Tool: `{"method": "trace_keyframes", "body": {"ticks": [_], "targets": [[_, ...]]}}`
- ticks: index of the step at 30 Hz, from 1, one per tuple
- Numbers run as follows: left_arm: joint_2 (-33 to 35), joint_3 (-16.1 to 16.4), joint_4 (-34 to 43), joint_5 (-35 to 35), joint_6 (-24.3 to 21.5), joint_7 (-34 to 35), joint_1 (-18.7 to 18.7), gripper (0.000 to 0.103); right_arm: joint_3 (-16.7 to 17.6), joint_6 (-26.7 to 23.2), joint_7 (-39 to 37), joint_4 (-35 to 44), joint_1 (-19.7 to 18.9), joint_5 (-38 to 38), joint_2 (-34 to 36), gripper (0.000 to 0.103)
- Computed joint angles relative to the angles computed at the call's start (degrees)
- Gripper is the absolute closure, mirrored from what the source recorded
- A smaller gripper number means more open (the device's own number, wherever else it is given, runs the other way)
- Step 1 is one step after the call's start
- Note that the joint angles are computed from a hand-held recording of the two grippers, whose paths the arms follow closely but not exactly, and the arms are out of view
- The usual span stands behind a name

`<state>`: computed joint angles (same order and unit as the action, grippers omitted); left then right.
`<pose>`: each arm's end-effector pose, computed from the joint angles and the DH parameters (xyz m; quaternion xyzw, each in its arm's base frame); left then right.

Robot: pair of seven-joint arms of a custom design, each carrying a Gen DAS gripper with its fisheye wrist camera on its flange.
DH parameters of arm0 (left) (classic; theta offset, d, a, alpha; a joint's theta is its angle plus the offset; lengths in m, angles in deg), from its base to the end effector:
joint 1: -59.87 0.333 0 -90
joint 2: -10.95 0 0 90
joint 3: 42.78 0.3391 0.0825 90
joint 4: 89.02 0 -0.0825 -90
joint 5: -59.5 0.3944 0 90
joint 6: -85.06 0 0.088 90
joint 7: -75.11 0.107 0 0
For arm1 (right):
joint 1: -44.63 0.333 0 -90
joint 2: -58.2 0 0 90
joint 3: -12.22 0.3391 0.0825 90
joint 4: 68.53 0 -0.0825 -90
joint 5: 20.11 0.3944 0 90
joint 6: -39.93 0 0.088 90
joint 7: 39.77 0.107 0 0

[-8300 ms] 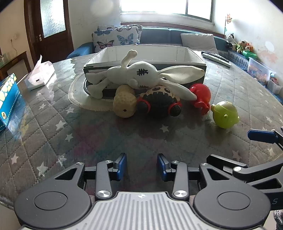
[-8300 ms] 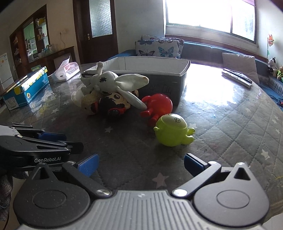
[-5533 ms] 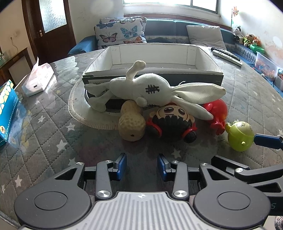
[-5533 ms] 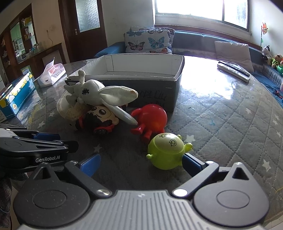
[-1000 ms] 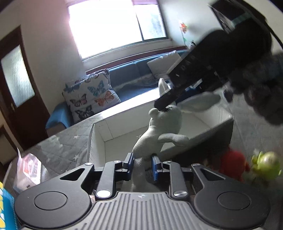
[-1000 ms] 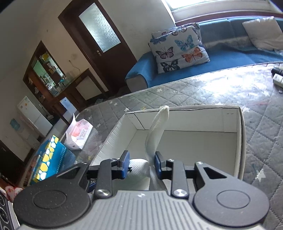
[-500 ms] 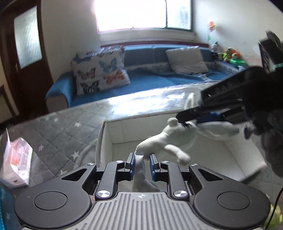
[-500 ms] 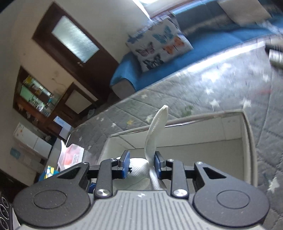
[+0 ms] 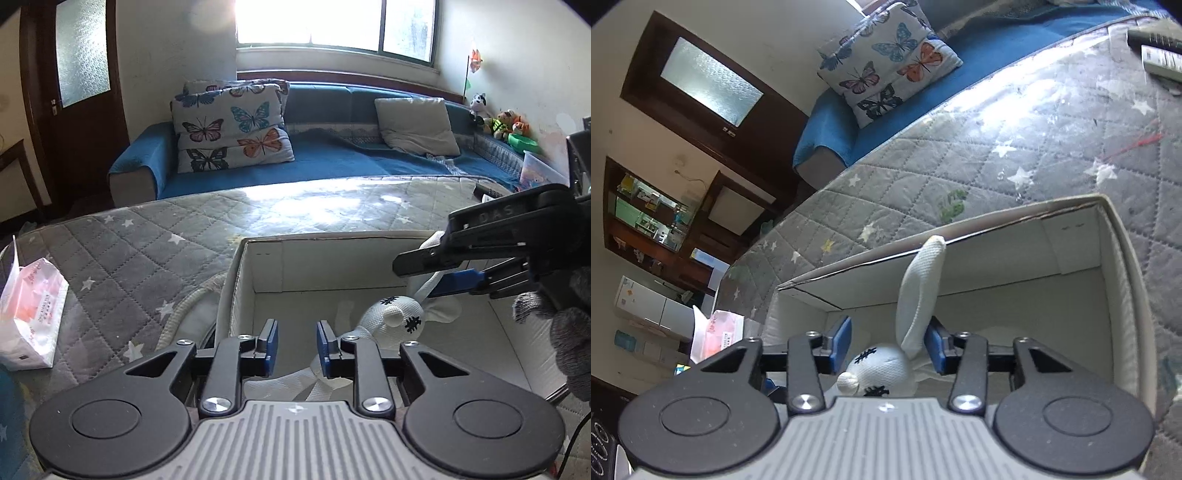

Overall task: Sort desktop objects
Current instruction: 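Lower the bunny into the white box and open the right gripper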

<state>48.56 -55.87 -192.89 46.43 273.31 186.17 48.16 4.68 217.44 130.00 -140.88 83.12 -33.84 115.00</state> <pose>0.6727 -0.2551 0.2896 -0.4853 0.7762 -0.3448 0.2076 0.6738 0.4746 0.2590 -0.4609 0.7844 -0.0173 0.4147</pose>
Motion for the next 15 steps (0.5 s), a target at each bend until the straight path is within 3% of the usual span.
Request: {"method": "trace_keyframes", "body": {"ticks": [5, 7, 13, 15], "targets": [[-2.5, -2.3, -4.1, 0.2, 3.4, -0.2, 2.2, 0.074, -6.1, 0.8, 1.2, -4.0, 5.4, -2.5, -3.4, 0.05], [-3.7, -4.3, -6.4, 0.9, 5.3, -0.5, 3.9, 0.073, -9.4, 1.5, 2.6, -5.8, 8.3, -3.7, -4.7, 0.042], [-8.1, -7.0, -13.6, 3.0, 9.5, -3.2, 6.8, 0.072, -22.3, 4.1, 7.3, -12.9, 20.3, -7.6, -9.2, 0.031], [-9.3, -8.3, -16.0, 4.6, 11.1, -4.8, 8.2, 0.072, -28.8, 5.4, 9.2, -16.6, 26.4, -8.5, -10.4, 0.023]]}}
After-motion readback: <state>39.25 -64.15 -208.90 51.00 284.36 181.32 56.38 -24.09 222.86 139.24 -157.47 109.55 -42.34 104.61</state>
